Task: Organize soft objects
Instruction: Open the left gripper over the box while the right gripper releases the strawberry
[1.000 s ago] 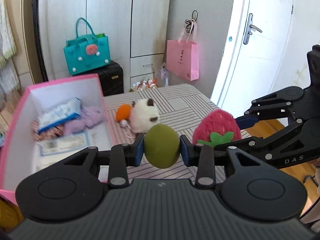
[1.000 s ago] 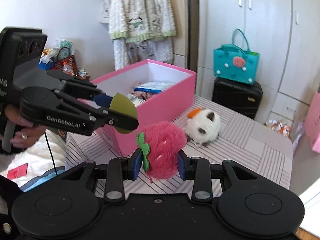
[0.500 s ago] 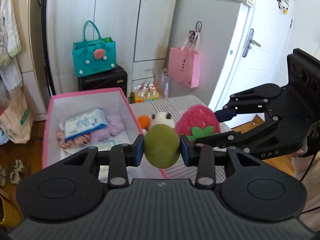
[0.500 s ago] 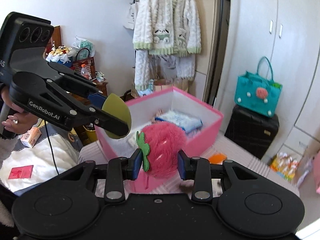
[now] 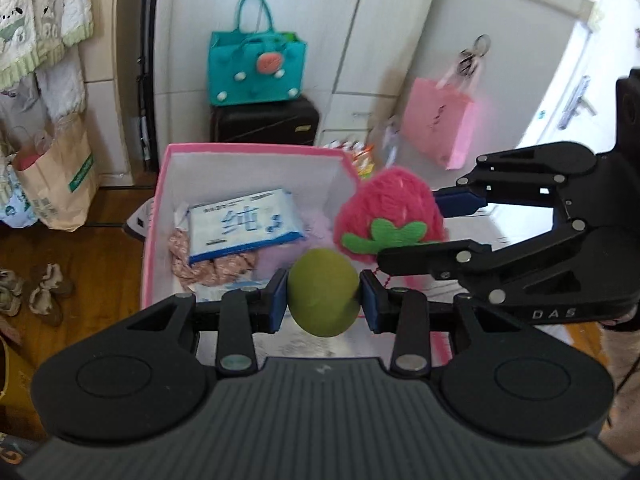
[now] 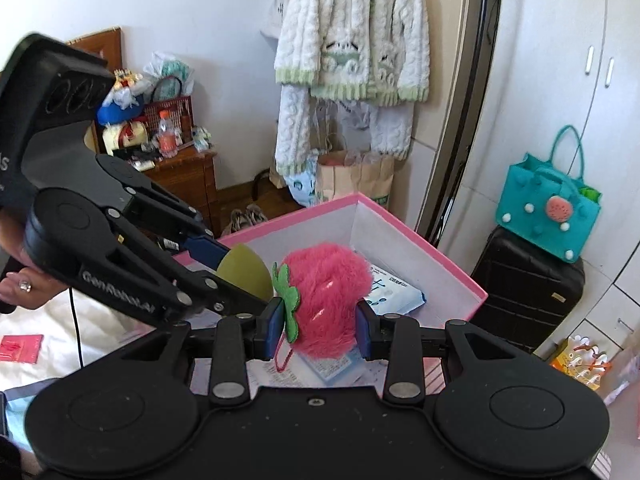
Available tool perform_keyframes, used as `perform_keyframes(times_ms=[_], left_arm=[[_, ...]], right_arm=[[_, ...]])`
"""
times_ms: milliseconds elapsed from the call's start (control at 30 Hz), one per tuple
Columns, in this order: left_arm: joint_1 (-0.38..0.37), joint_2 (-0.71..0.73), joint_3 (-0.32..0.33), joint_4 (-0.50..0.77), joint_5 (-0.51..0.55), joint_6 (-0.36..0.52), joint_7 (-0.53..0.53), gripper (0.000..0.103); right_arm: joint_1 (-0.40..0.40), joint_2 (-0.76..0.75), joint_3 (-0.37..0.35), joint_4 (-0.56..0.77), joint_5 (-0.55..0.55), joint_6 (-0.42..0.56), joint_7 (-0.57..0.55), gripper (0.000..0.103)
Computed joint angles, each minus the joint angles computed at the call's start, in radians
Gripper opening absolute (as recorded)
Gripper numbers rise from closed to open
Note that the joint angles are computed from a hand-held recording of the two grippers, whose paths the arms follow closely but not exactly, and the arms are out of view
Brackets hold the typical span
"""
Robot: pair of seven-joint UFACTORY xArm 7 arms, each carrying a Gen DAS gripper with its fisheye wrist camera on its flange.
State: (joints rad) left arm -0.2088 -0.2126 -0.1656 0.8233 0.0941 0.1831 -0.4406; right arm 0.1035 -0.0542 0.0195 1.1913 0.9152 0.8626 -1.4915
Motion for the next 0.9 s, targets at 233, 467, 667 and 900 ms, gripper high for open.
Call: perform_keyframes(times_ms=[233,467,667,900], left_arm=[[0.031,0.134,0.019,0.109,0.081,0.083,-0.01,0.037],[0.007,0.257,0.045,0.259,0.071,0.24,0.069,0.038],[-0.024,0.298,0.077,0.307,0.184,0.287,0.002,0.038],[-0.03,0.311,0.094,0.315,0.255,0.301,-0.057,0.039]], right_arm=[[0.01,0.113,0.042,0.041,0.003,-0.156,0.034,0.041],[0.004,0.158,0.082,0.04,-0.075,-0.217,0.042,0.041],[0.002,0.182,0.094,0.052,-0.139,-0.228,0.05,0.041],[-0.007,0.205,0.107,0.079,-0.198,-0.187,0.071,0.043]])
